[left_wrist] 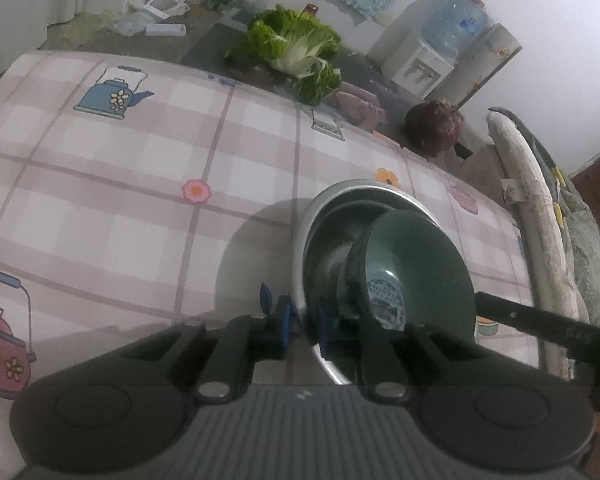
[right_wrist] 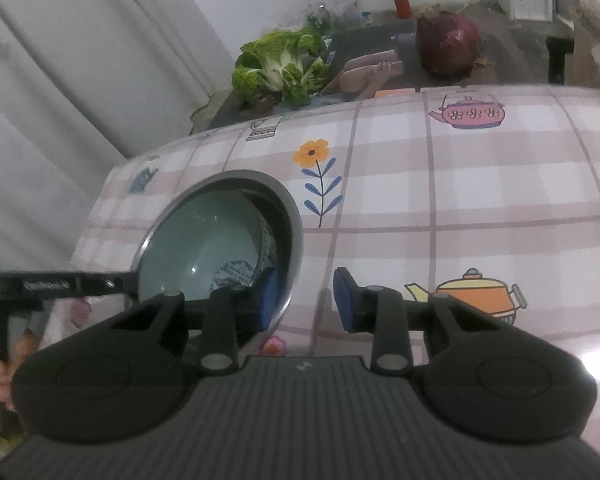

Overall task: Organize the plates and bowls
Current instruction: 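Lift and carry the steel bowl with green bowl using both tools toward the steel dishes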

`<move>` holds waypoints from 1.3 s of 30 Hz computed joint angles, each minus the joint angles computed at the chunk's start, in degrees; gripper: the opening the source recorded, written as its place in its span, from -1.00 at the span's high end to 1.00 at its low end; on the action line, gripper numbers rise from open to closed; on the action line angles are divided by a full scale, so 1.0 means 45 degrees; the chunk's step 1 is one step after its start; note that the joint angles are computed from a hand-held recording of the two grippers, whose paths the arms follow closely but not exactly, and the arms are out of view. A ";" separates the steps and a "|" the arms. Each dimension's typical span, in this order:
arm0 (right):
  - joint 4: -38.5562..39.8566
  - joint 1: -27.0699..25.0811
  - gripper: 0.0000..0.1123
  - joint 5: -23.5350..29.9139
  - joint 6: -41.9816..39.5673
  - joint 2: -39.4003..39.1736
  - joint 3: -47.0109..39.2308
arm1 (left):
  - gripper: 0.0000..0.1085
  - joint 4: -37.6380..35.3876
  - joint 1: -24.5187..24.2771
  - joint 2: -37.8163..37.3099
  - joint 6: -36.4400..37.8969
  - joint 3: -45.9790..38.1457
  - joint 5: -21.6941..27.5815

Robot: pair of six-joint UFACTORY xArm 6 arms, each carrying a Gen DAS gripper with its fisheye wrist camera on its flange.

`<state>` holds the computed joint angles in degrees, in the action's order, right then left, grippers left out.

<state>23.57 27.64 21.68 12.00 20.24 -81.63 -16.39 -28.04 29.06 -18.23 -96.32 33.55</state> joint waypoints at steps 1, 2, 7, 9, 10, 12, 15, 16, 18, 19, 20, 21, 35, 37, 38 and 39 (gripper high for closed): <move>0.0288 -0.0027 0.47 -0.0028 -0.0083 -0.0006 0.0008 | 0.76 -0.0010 -0.0001 0.0095 -0.0016 -0.0122 0.0076; 0.0516 -0.0053 0.47 -0.0081 -0.0147 -0.0044 0.0053 | 0.76 -0.0018 -0.0001 0.0178 -0.0032 -0.0227 0.0147; 0.0371 -0.0167 0.50 0.0147 0.0103 0.0020 -0.0094 | 0.77 -0.0250 0.0038 0.0594 0.0015 -0.0752 0.0513; 0.0595 -0.0209 0.54 0.0348 -0.0009 0.0126 -0.0232 | 0.77 -0.0357 0.0042 0.0684 0.0027 -0.0838 0.0564; 0.0917 -0.0220 0.55 0.0374 -0.0204 0.0185 -0.0294 | 0.77 -0.0394 0.0042 0.0727 0.0017 -0.0878 0.0592; 0.1392 -0.0259 0.61 0.0527 -0.0458 0.0349 -0.0508 | 0.77 -0.0434 0.0034 0.0792 0.0015 -0.0941 0.0639; 0.1797 -0.0281 0.67 0.0896 -0.0644 0.0652 -0.0913 | 0.76 -0.0557 0.0047 0.0875 0.0033 -0.1048 0.0735; 0.1774 -0.0285 0.68 0.1010 -0.0599 0.0782 -0.1077 | 0.76 -0.0580 0.0061 0.0915 0.0006 -0.1108 0.0786; 0.1720 -0.0288 0.70 0.1104 -0.0548 0.0946 -0.1307 | 0.77 -0.0733 0.0078 0.0959 0.0043 -0.1145 0.0796; 0.1767 -0.0301 0.70 0.1180 -0.0542 0.1032 -0.1424 | 0.77 -0.0869 0.0091 0.0986 0.0084 -0.1159 0.0801; 0.1827 -0.0312 0.71 0.1266 -0.0565 0.1122 -0.1533 | 0.77 -0.0962 0.0100 0.1010 0.0092 -0.1171 0.0807; 0.1900 -0.0322 0.71 0.1338 -0.0599 0.1214 -0.1632 | 0.77 -0.1058 0.0104 0.1048 0.0101 -0.1205 0.0822; 0.3055 -0.0322 0.71 0.1367 -0.1099 0.1926 -0.2174 | 0.79 -0.1793 0.0086 0.0852 0.0113 -0.0680 0.0253; 0.3228 -0.0316 0.79 0.1399 -0.1259 0.1913 -0.2186 | 0.79 -0.1792 0.0076 0.0823 0.0045 -0.0634 0.0197; 0.3285 -0.0300 0.88 0.1439 -0.1334 0.1912 -0.2217 | 0.80 -0.1745 0.0076 0.0812 -0.0005 -0.0626 0.0215; 0.3044 -0.0278 0.88 0.1490 -0.1183 0.1917 -0.2270 | 0.80 -0.1710 0.0076 0.0793 -0.0068 -0.0607 0.0233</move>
